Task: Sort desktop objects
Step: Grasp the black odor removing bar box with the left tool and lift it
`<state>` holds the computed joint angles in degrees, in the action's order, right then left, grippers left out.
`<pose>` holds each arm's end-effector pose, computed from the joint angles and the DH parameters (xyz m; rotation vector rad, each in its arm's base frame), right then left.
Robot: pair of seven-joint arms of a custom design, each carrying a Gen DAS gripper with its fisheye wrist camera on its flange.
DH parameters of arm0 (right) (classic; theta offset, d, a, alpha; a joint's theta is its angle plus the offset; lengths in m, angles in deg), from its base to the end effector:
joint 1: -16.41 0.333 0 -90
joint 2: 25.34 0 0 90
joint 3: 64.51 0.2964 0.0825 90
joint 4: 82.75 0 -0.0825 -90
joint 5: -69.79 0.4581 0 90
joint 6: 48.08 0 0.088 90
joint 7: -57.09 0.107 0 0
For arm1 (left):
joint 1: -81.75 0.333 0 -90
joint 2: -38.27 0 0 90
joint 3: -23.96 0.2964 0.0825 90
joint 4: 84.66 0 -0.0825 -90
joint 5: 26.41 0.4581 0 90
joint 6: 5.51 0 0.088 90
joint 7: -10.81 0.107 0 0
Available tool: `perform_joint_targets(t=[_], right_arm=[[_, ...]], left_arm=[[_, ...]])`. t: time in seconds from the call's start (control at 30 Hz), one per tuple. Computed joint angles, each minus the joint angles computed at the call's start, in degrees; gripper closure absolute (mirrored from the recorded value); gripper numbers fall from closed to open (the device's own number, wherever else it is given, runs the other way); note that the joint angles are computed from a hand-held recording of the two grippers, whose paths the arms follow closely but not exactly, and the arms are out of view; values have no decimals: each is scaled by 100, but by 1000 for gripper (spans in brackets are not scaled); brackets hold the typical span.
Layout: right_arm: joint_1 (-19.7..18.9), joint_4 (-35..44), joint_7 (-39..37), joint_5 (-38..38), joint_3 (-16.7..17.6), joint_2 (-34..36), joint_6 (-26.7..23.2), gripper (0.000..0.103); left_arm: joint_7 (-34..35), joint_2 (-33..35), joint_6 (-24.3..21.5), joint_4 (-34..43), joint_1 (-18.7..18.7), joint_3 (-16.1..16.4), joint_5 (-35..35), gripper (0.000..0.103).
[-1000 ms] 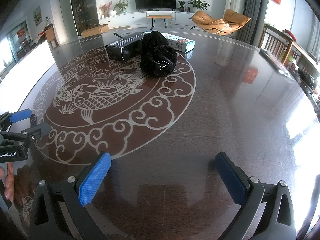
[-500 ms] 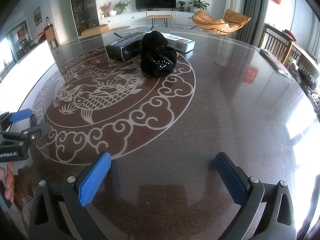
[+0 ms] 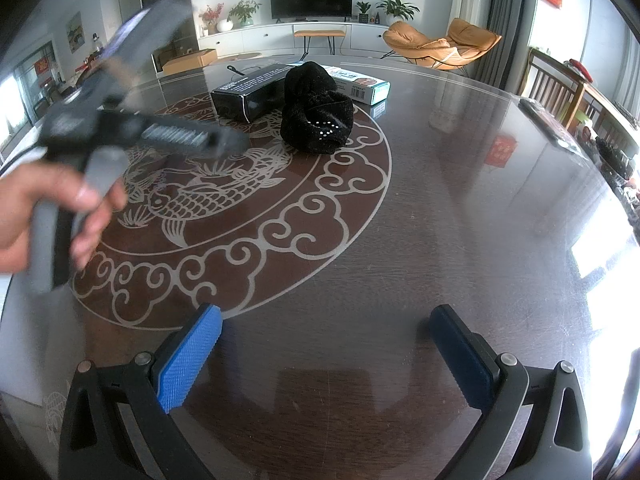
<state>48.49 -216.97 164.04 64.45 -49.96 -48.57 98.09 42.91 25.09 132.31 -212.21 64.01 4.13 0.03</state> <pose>0.3736 0.4065 0.5066 -2.2680 1.2101 -0.4084 0.4662 -0.3606 0.4561 -1.9381 1.8199 -0.5430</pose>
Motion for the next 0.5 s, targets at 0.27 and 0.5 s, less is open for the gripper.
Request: perform_joint_targets(t=[0.27,0.5], right_arm=[[3,-2,2,-2,-3,-3,-1,0],[4,-7,1,0,-4,-8,-1,0]], left_arm=[[235,695,-116,785,-6,191,131,45],[-722,-208,-369,-55,-212,-80,383,45]])
